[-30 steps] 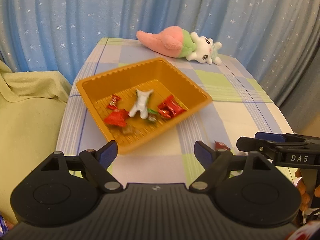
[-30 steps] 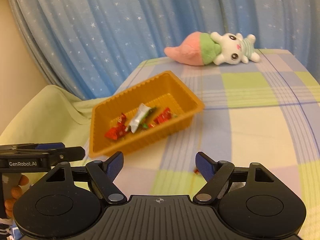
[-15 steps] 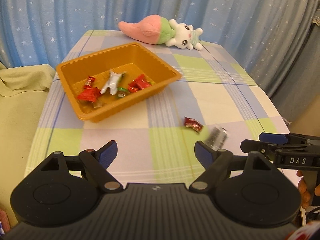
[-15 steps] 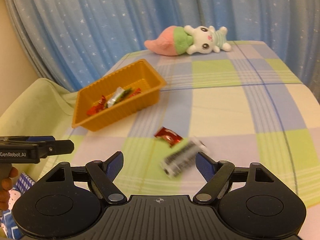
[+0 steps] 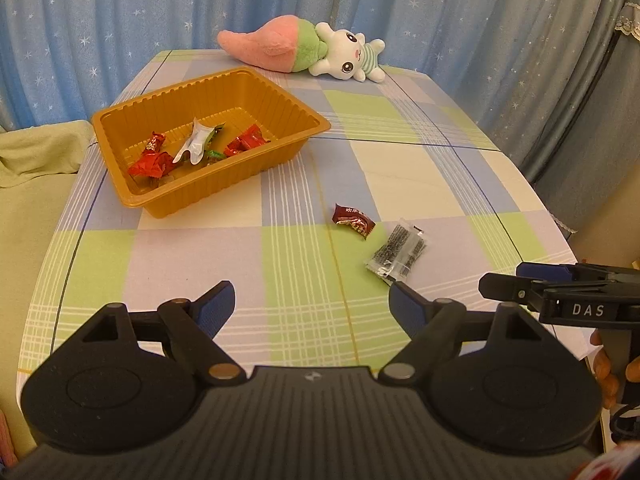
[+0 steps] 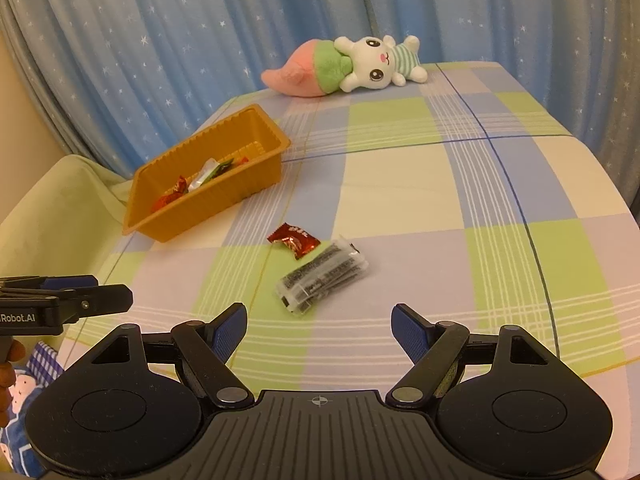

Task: Organize snacks
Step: 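Move both open tools toward the red wrapper and clear stick packet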

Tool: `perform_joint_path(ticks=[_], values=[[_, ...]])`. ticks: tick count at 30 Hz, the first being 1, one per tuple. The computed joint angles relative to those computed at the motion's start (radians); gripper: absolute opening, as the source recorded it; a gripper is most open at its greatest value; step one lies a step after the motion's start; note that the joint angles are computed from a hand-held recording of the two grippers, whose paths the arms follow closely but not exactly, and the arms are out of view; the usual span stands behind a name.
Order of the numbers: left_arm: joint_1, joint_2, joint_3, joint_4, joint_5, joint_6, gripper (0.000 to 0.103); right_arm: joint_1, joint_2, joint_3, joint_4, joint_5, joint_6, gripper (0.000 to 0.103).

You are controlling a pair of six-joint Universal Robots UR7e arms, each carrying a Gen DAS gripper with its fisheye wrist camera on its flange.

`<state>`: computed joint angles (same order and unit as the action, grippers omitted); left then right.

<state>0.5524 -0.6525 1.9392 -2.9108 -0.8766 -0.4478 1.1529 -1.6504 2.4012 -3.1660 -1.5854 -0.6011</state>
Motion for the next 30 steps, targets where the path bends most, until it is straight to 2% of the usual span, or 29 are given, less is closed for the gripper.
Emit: perform_joint_path(ticks=[10,22,30], values=[[0.026,0.004,-0.015,0.0,0.002,0.025,0.083,0.028,0.062,-0.02,-0.028,-0.045,-0.016,0.079],[0.09,0.042,-0.1,0.005,-0.036,0.152,0.083,0.056,0.166,-0.073,-0.089,-0.116,0.017,0.079],[0.134,0.076,-0.169,0.025,-0.071,0.244,0.083,0.078,0.244,-0.104,-0.166,-0.174,-0.001,0.079]])
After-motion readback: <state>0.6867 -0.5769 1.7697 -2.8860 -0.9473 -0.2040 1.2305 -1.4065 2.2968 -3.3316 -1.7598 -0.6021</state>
